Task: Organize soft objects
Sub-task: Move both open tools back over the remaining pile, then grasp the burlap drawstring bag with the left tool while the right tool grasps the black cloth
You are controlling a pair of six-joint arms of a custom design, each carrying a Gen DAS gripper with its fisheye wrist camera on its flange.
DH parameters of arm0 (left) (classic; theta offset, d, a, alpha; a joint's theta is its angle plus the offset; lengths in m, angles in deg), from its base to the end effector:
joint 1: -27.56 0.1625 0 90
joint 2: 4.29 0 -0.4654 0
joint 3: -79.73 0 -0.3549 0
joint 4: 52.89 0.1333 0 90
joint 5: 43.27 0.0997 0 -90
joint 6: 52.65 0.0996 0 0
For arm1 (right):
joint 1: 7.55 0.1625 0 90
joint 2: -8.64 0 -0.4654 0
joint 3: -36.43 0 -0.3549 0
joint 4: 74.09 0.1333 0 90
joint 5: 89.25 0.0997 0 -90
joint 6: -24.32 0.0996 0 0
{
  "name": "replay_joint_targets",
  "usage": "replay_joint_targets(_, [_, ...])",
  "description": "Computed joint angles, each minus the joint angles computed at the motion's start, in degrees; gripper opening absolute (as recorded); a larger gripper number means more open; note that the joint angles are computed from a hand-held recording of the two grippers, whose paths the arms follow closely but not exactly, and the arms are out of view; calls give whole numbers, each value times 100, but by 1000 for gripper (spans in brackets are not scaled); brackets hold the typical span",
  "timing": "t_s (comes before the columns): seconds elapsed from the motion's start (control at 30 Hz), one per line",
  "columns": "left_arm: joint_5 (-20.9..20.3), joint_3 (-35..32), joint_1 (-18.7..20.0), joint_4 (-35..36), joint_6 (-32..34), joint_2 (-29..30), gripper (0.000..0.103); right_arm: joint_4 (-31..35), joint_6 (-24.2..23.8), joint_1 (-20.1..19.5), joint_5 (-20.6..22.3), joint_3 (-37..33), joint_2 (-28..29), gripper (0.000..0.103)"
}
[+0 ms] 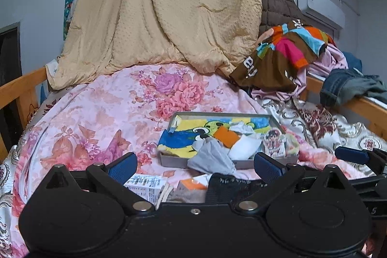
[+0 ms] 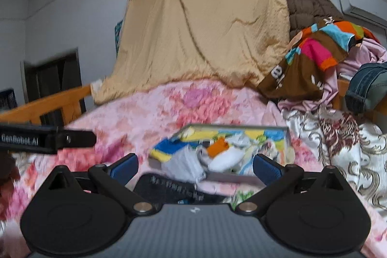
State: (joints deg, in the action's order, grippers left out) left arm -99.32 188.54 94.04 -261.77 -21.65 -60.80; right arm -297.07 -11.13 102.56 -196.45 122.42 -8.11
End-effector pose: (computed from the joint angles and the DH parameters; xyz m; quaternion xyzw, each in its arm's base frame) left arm -0.0619 -0.6157 0.3285 0.2237 0.7841 -0.5079 0.2778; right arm 0.3385 -0.6225 0.0121 0.3215 -0.7797 0.5004 0.1955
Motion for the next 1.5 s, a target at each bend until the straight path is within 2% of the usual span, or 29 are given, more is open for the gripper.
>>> replay_joint_targets(0.27, [-128, 170, 190, 166, 29, -22, 102, 180, 158, 30, -226, 162, 8, 103])
replay_joint_targets(0.43, [-253, 193, 362, 488, 5, -35, 102, 595, 349, 44, -552, 244, -52, 103])
replay_joint_targets(0.57, [-480, 197, 523, 906, -149, -96, 102, 838, 296, 51, -676, 204, -27, 103])
replay_joint_targets(0.87, [-764, 201, 823, 1218, -61, -70, 102, 1444, 197, 72, -995, -42, 97, 103])
replay_joint_targets(1.0, [-898, 124, 933, 1349, 107, -43, 102, 1459, 87, 79, -1142, -162, 185, 103])
replay_joint_targets(1.23, [-1227, 75, 1068, 1130, 596, 143, 102, 1300, 297, -10, -939, -244, 198, 103])
replay_joint_targets(1.5, [-1738, -159, 1173, 1325, 799, 359, 102, 1115, 405, -139, -327, -384, 271, 103])
